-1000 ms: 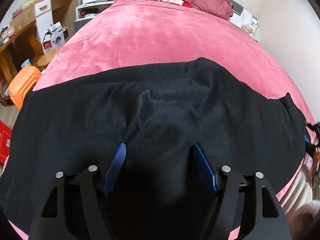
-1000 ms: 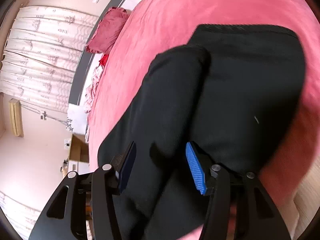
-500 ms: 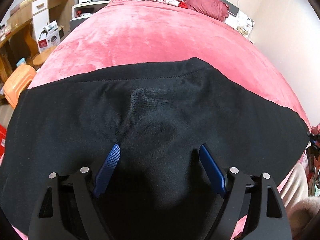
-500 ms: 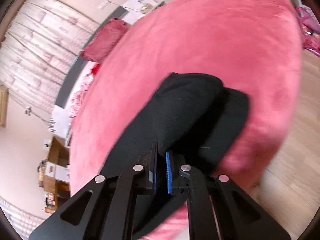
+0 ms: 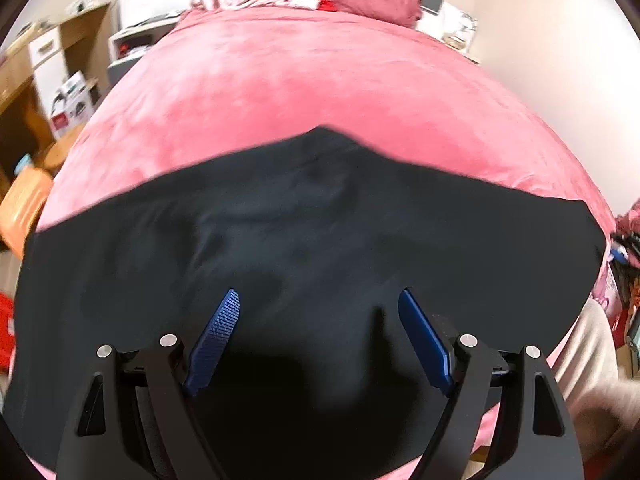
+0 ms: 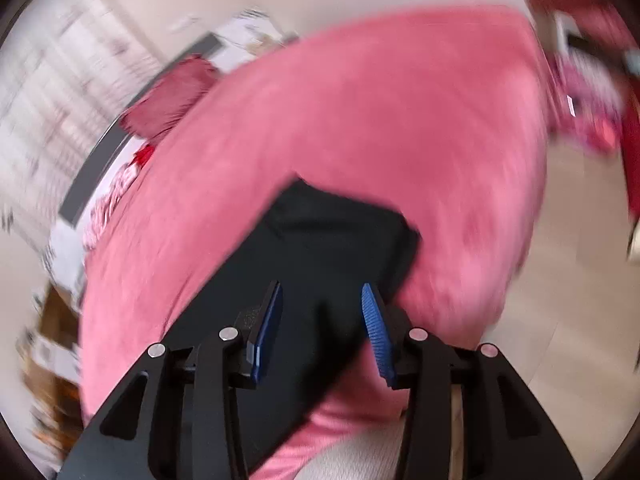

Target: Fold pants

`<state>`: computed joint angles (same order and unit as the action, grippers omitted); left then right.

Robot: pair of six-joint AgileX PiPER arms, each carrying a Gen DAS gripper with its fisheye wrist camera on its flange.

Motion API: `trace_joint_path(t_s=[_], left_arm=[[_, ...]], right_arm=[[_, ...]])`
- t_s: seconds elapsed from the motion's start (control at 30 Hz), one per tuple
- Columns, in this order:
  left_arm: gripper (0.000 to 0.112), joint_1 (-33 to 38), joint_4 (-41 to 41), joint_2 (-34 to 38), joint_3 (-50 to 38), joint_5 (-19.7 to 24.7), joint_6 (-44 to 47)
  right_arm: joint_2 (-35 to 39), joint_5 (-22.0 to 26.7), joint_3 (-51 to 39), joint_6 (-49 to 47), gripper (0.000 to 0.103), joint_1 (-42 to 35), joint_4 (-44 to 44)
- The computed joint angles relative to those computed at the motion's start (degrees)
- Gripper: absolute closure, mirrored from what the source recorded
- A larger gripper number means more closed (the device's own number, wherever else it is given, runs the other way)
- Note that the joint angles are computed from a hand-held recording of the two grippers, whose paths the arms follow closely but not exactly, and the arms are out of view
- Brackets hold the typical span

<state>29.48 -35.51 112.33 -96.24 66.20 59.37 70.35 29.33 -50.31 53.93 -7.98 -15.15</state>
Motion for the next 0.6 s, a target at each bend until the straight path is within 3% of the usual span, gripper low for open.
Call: trace_joint_path(t_s=[0.07,0.17,0.3,0.37,0.47,0.6], left_arm=[[0.032,-2.7,0.3,0.5,-1.0,-0.8,-1.4],[0.032,-7.9,1.6,1.5,-2.4,-4.5,-3.2],[0.035,-13.6,5.9,5.1,-6.2,-11.5,-6.7],[0.036,-15.3,10.9,10.2,-13.1,-11.5,-13.2],[0.03,-14.6,10.7,17.9,-24.1,-5.7,-17.0],[0.019,-14.8,8.9,17.5,-20.8,-10.9,-12.6]], right_arm=[[4.5,2.1,-4.2,-3.8,0.064,3.7,-2.3],[12.4,2.5,-9.4,-13.4,0.073,4.2,3.0],[20.5,5.7,-14.8,-14.3,0.076,2.9,2.2],[22.7,5.2,-16.1,-14.7,0.076,1.2,2.0],[25.4,4.6,-18.4,-17.8,0.076,-0.9,5.1],[25.0,4.7,-19.0,-16.1,0.076,-0.1,1.7]])
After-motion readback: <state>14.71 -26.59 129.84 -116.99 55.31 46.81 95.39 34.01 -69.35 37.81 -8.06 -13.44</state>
